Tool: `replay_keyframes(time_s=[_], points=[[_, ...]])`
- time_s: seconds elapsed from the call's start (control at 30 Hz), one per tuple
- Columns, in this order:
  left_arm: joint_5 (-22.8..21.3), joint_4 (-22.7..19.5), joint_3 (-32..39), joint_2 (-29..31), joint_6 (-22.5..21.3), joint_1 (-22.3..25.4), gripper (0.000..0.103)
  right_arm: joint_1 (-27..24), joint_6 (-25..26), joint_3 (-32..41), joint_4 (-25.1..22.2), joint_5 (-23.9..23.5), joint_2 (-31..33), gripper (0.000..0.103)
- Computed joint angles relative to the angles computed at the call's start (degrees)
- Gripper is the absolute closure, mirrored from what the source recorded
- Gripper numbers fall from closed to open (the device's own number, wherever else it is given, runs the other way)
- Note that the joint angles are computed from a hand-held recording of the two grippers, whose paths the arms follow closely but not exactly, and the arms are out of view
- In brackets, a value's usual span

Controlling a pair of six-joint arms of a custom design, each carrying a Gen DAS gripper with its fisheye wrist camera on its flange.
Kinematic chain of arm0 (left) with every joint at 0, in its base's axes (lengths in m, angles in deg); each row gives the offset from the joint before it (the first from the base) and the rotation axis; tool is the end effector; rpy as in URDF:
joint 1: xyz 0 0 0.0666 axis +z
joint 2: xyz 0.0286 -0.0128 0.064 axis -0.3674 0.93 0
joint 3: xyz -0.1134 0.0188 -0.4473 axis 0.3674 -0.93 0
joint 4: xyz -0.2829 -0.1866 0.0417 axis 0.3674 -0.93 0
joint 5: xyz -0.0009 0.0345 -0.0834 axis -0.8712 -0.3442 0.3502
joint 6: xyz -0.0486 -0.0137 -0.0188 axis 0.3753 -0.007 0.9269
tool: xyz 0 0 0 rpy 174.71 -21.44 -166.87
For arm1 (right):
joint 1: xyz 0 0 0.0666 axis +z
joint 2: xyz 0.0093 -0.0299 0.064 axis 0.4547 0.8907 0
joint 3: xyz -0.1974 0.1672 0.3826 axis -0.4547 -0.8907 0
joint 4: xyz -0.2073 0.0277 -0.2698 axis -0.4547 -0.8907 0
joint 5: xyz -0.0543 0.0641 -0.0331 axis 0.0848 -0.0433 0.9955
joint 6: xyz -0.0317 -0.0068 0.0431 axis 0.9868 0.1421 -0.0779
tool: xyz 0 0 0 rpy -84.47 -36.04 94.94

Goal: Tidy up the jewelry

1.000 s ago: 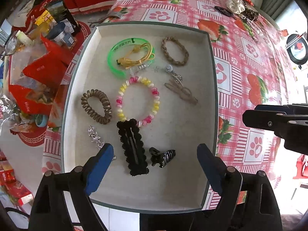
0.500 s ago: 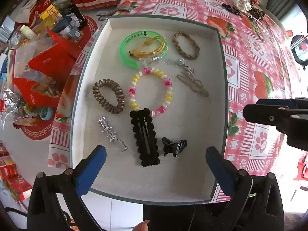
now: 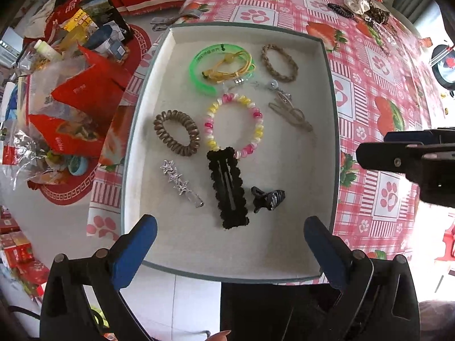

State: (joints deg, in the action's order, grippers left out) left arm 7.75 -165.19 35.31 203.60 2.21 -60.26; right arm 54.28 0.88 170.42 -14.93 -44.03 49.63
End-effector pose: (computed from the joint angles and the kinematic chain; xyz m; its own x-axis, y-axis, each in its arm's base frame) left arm 0.4961 -0.3977 0.4186 -0.7101 0.6965 -0.1034 0.6986 0.7152 0.0201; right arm 0.4445 0.2345 0.4316 -0.8837 0.4674 0.0258 0.4599 0.8564 0.2347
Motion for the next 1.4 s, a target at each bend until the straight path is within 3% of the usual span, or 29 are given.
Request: replay_keyframes(time_s=[0.13, 0.3, 0.43, 0.5, 0.83, 0.93, 1.2, 1.4], points=[[-0.12, -0.03, 0.34, -0.88, 0.02, 0.42, 0.000, 0.52, 0.40, 0.90, -1.42, 0.55, -0.14, 0.043], [-0.43, -0.97, 2.75, -1.60, 0.00, 1.11, 0.000, 1.04, 0.65, 3.09, -3.72, 2.68, -0.70, 0.029], [-0.33, -2.08, 5.63, -2.00, 0.45, 1.79, 0.000, 1.64, 0.78, 6.32, -6.72, 6.31, -1.16, 0.027], [0.00, -2.81, 7.24, -2.38, 0.79, 2.09, 0.000, 2.06, 0.92, 8.25, -8.32, 8.10, -1.14, 0.021], [0.11, -3.53, 11.17, -5.02, 2.55, 3.16, 0.000, 5.54, 0.48, 18.75, -16.18, 17.07, -0.50, 0.017], [-0.50, -3.04, 10.99, -6.08, 2.65, 3.45, 0.000, 6.52, 0.07, 20.31, -16.37, 18.73, -0.57, 0.000], [-1.54, -2.28, 11.25, -7.56, 3.75, 4.45, 0.000, 8.42, -0.65, 24.82, -19.15, 23.08, 0.39, 0.000], [-2.39, -2.29, 12.19, -7.78, 4.26, 4.76, 0.000, 8.77, 0.13, 27.43, -21.59, 23.40, 1.08, 0.000]])
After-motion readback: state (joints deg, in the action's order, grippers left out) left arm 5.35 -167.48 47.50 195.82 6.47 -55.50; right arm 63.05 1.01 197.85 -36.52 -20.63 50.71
